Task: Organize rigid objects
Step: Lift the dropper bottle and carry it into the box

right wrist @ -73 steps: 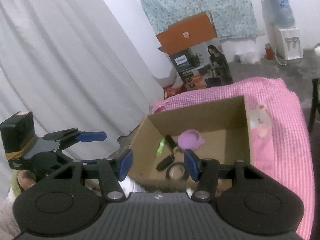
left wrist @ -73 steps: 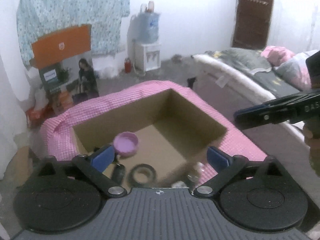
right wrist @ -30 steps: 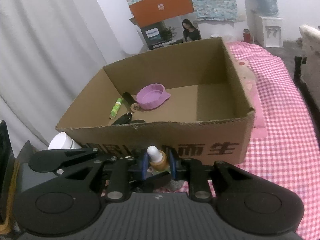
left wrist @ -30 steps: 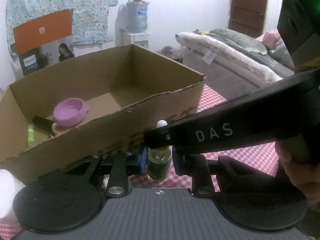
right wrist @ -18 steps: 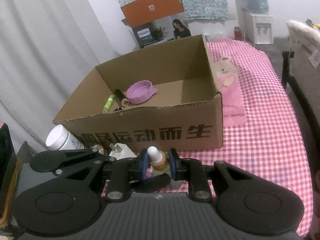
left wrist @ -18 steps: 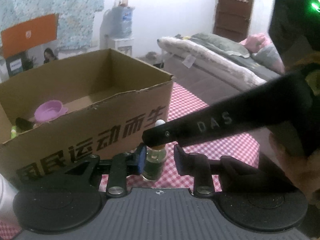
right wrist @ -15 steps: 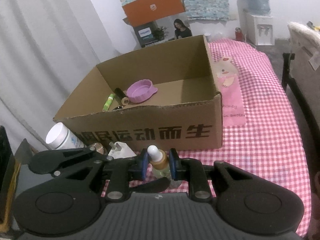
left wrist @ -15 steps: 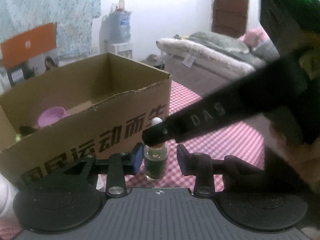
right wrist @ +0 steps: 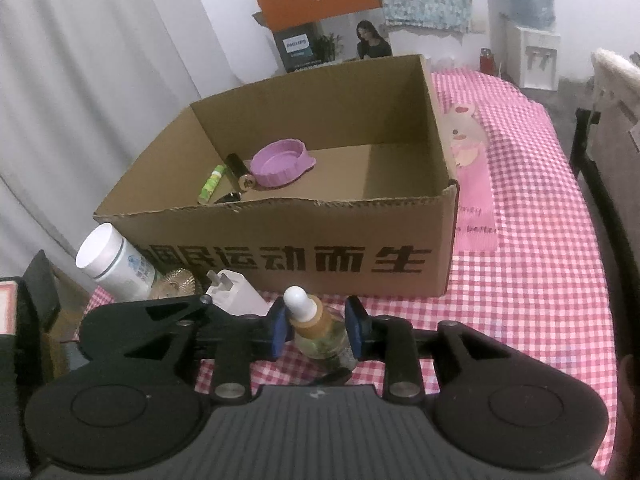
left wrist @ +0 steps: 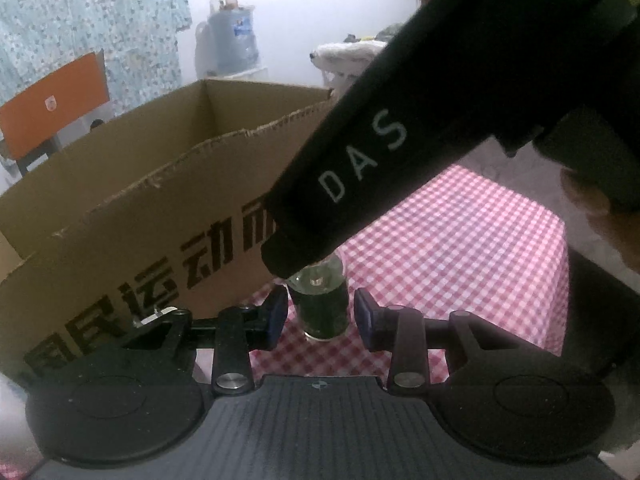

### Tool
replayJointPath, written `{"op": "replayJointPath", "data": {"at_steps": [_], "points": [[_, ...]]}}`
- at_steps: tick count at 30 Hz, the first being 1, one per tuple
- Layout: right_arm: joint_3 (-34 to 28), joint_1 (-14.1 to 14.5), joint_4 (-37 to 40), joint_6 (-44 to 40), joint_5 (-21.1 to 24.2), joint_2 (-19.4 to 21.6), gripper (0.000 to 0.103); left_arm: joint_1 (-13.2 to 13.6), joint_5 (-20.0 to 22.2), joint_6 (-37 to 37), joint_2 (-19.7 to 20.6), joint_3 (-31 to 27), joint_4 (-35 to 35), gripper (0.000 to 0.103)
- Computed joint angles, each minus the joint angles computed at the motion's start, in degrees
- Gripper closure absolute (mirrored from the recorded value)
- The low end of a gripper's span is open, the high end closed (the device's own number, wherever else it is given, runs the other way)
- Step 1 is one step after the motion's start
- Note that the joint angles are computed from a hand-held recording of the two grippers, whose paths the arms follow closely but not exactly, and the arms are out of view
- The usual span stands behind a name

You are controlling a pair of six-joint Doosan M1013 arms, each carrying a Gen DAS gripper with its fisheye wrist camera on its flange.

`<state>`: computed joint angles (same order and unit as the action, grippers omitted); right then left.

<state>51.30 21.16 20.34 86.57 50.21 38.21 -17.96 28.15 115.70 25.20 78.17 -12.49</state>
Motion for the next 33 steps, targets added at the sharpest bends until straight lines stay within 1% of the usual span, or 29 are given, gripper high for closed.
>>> {"op": "replayJointPath", "data": {"at_steps": [6,11,16,20,24,26,28,30,32,33], "points": [[-1.4,-0.1,0.3,0.5,2.2,1.2,0.066,0.5,0.7,1.3,1.1,-1.3,-1.8,0.07],[-1.0,-0.4,1.4,1.2,1.9,1.2,0.067,0.7,0.5,2.4,1.2,-1.3,-3.4,0.071],[-0.5,-0.3,0.6,1.4,1.9,0.6,0.067,0.5,0.0,2.6,0.6,-0.7,-3.7,0.071],[0.8,0.1,-0.1,1.0,0.6,-0.9,0.067,0.2,-1.5,2.3,-0.9,0.4,-3.3,0.072],[1.8,0.3,0.5,-1.4,-1.4,-2.9,0.067,0.1,-4.9,2.8,-3.3,1.8,-3.3,0.072],[1.6,0.5,1.0,-3.3,-2.3,-3.7,0.067,0.1,-6.4,1.9,-4.2,2.0,-2.1,0.072],[0.3,0.5,1.9,-5.8,-2.6,-3.9,0.067,0.3,-6.5,0.5,-4.7,1.0,-0.8,0.072],[-2.3,0.4,3.3,-8.1,-1.7,-3.2,0.067,0.8,-5.6,-0.7,-4.5,-0.7,-0.5,0.072],[-6.7,0.1,4.7,-9.9,0.3,-1.4,0.067,1.3,-4.8,-3.0,-3.8,-2.8,1.2,0.072],[-9.4,0.0,5.3,-10.6,1.7,-0.1,0.067,1.4,-3.9,-5.3,-3.1,-4.2,3.4,0.072]]}}
